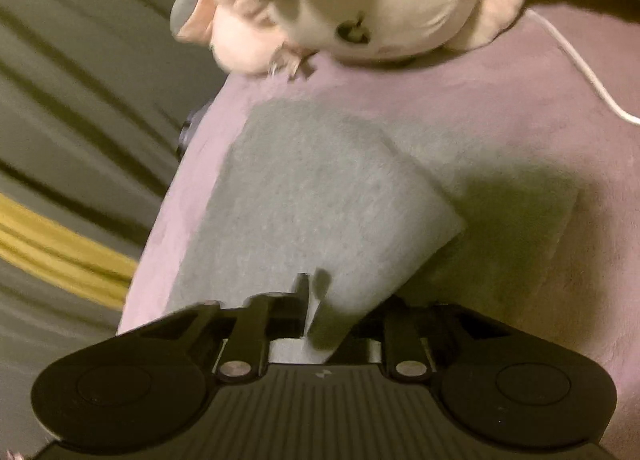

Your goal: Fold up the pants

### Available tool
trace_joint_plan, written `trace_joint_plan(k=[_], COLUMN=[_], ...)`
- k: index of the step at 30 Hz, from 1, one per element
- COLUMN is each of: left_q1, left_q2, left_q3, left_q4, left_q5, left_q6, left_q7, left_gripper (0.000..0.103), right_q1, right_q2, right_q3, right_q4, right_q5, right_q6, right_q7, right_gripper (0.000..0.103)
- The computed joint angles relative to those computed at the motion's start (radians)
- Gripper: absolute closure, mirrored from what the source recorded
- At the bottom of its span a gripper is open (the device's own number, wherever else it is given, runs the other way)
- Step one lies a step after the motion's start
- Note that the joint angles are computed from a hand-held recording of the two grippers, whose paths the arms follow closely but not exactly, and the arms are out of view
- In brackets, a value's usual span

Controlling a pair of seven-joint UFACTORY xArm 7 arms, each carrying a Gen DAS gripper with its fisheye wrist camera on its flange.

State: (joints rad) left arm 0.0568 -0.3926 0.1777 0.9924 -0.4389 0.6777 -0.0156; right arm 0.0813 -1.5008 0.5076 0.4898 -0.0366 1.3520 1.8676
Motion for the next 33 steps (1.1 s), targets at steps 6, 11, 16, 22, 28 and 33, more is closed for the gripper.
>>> trace_joint_plan(k=[6,11,16,22,28,33], left_q1=[-0.017,0.048,0.239,-0.012,-0.254,-0.265], left_q2=[-0.078,-0.056,-0.156,-0.230,-0.149,-0.038], left_q3=[0.006,-0.021,-0.203,-0.147,-0.175,-0.266], left_q4=[-0.066,-0.068,-0.161,-0.197,-0.176,-0.169], left_q5=[0.005,0.128,0.466,0.467,0.358,0.408], left_q6=[-0.122,-0.026,-0.199,-0.327,-0.275,-0.268], left_q7=[0.086,0.005,-0.234,-0.106,0.054,0.097], left_gripper=[0.091,0.073,0.028,0.025,0.030,0.032], right_q1=[-0.058,-0.038,-0.092,-0.144,-0.106,-0.037], right_q2=[0.041,0.083,0.182,0.342,0.603,0.803], right_q3=[0.123,0.081,0.152,0.215,0.239,0.182], right_q4=[0.196,0.190,0.334,0.422,0.366,0.374], right_q5=[-0.184,0.001,-0.068,-0.215,-0.163,-0.182], right_q6=[0.098,0.362,0.589,0.356,-0.097,-0.143], right_q7=[-0.191,-0.204,-0.230,-0.315,-0.261,-0.325], right_gripper=[0.098,0.084,0.075,0.050,0.042,0.016])
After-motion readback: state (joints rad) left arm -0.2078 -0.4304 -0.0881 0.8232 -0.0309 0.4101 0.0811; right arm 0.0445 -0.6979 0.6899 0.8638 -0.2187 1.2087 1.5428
